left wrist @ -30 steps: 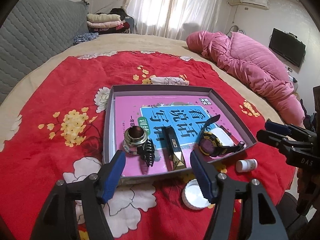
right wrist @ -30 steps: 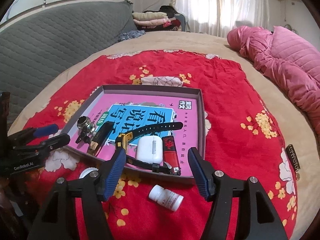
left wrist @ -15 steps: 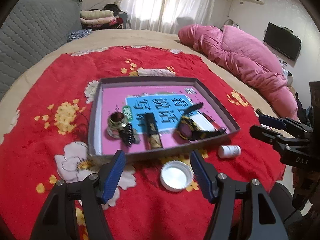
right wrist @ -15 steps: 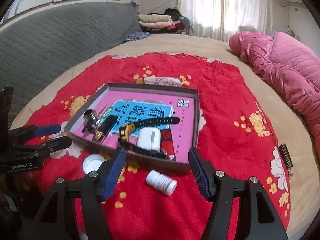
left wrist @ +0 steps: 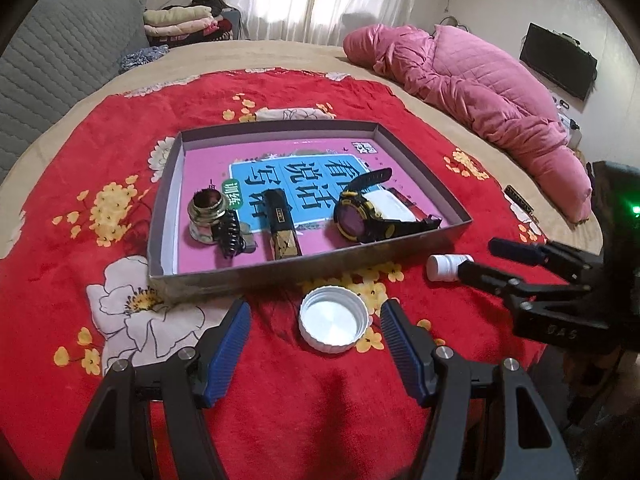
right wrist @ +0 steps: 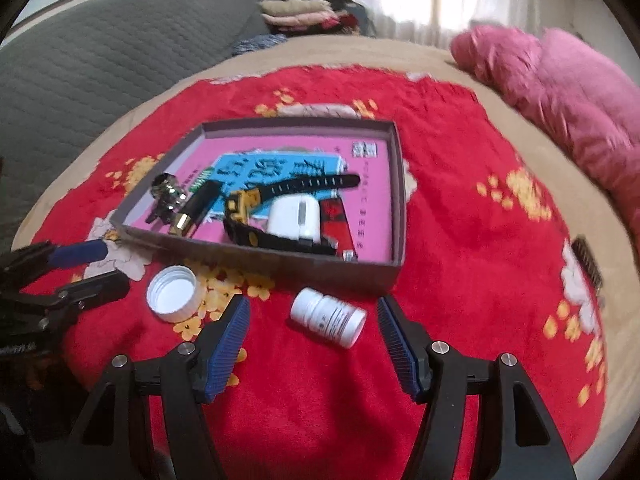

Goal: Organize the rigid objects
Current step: 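Grasp the white cap with the left tool while the right tool grasps the pill bottle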

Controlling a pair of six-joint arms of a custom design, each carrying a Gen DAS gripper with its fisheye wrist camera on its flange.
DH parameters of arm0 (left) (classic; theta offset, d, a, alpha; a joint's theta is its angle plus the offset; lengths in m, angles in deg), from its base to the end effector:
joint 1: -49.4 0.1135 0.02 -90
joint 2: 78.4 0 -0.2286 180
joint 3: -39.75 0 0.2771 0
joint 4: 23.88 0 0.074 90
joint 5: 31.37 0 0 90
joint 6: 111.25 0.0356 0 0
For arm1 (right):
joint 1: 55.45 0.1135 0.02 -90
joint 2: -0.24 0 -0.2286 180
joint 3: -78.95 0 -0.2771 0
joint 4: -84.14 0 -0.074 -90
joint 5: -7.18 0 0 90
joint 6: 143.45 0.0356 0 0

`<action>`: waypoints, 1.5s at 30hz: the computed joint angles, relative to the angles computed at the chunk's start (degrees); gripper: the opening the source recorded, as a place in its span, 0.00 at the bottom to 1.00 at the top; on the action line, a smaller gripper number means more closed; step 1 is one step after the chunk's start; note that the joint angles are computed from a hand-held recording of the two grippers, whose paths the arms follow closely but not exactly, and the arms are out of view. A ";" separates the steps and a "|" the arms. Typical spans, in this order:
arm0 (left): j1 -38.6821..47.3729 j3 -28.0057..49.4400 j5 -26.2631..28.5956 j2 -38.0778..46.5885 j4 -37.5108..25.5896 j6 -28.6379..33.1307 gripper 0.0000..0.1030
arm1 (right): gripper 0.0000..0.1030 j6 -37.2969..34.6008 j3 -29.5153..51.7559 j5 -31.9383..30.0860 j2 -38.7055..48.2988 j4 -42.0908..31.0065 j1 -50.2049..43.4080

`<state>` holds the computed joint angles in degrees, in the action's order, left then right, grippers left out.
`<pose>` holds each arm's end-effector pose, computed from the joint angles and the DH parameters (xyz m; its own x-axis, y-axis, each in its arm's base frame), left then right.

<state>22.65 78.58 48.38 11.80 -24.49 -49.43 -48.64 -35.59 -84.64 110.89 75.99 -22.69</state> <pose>0.2359 -0.1118 0.0397 -0.7830 -0.1257 -0.6091 -0.0281 0.9855 -0.1673 0.3032 0.1965 0.0429 -0.7189 -0.3629 -0.5928 -0.4983 0.8637 0.0755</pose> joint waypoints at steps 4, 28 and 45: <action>-0.12 0.66 0.12 2.02 0.73 0.16 0.65 | 0.65 4.18 2.34 1.96 3.91 -0.69 0.80; -0.39 6.60 2.70 14.37 3.65 -0.55 0.65 | 0.64 15.06 8.89 5.66 13.95 1.73 1.00; 0.10 10.94 1.36 21.57 5.80 -0.27 0.65 | 0.48 14.50 5.25 3.76 11.77 4.36 -0.58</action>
